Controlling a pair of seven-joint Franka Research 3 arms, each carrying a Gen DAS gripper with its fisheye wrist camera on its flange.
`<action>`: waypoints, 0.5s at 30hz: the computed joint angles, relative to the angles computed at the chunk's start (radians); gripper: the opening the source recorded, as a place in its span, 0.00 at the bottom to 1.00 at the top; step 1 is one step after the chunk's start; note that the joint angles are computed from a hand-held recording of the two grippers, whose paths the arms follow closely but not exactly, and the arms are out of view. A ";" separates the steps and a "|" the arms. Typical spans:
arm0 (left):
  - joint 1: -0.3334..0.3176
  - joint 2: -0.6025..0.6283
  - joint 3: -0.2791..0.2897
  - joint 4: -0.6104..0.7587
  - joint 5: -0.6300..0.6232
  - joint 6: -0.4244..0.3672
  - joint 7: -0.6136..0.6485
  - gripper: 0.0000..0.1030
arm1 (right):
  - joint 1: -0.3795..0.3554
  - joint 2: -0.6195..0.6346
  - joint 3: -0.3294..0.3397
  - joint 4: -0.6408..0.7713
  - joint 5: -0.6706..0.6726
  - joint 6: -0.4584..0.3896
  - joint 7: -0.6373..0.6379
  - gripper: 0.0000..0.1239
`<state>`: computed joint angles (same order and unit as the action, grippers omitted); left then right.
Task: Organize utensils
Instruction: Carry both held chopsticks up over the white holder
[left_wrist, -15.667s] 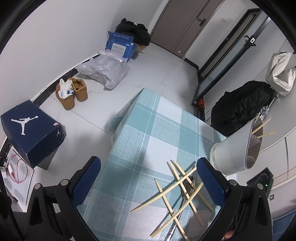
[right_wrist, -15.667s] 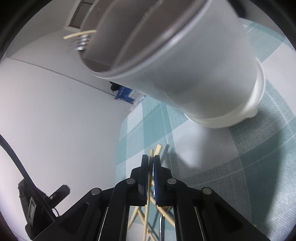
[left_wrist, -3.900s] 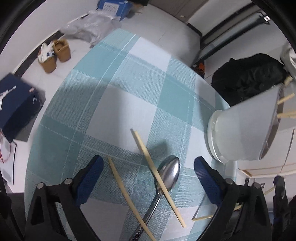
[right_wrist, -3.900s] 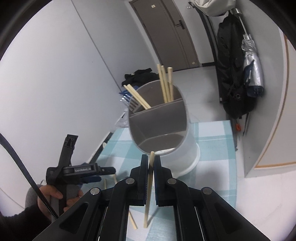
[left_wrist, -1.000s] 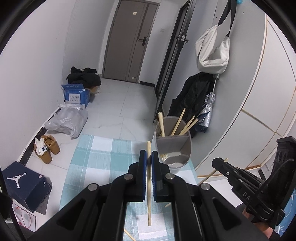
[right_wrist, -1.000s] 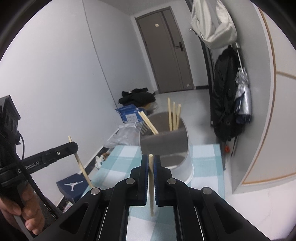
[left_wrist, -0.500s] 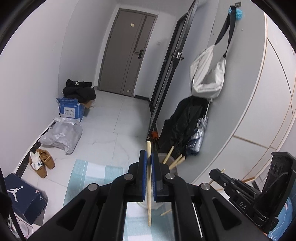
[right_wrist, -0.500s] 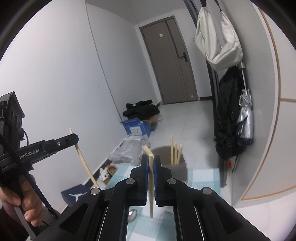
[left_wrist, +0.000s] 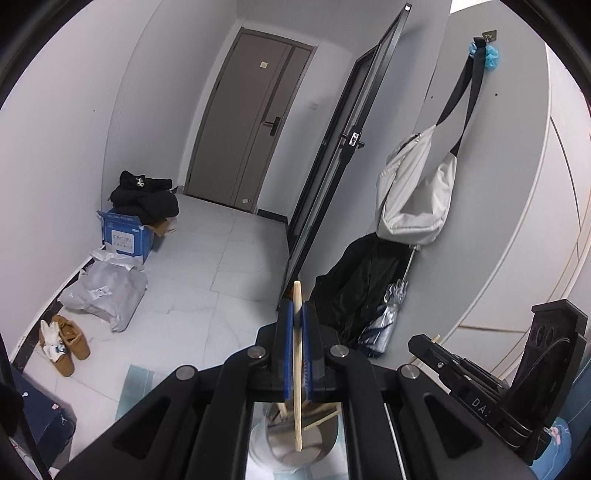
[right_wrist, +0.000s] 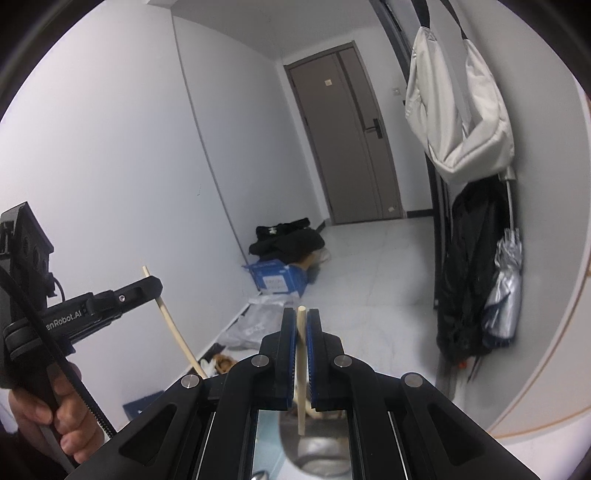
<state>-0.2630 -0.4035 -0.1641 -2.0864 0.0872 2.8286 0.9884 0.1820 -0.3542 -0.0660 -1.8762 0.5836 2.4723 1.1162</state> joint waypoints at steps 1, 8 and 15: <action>-0.002 0.014 0.003 0.010 -0.003 0.004 0.002 0.01 | 0.000 0.016 0.000 0.019 -0.002 0.000 0.001 0.04; 0.012 0.119 -0.010 0.081 0.018 0.025 0.007 0.01 | -0.019 0.102 0.000 0.103 -0.025 -0.017 -0.001 0.04; 0.014 0.190 -0.018 0.113 0.022 0.025 0.056 0.01 | -0.043 0.141 0.002 0.129 -0.033 -0.063 -0.009 0.04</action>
<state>-0.2493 -0.2139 -0.1823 -1.9729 0.1092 2.8533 1.0444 0.1391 -0.2136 -0.0643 -1.7471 0.5502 2.4093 1.1074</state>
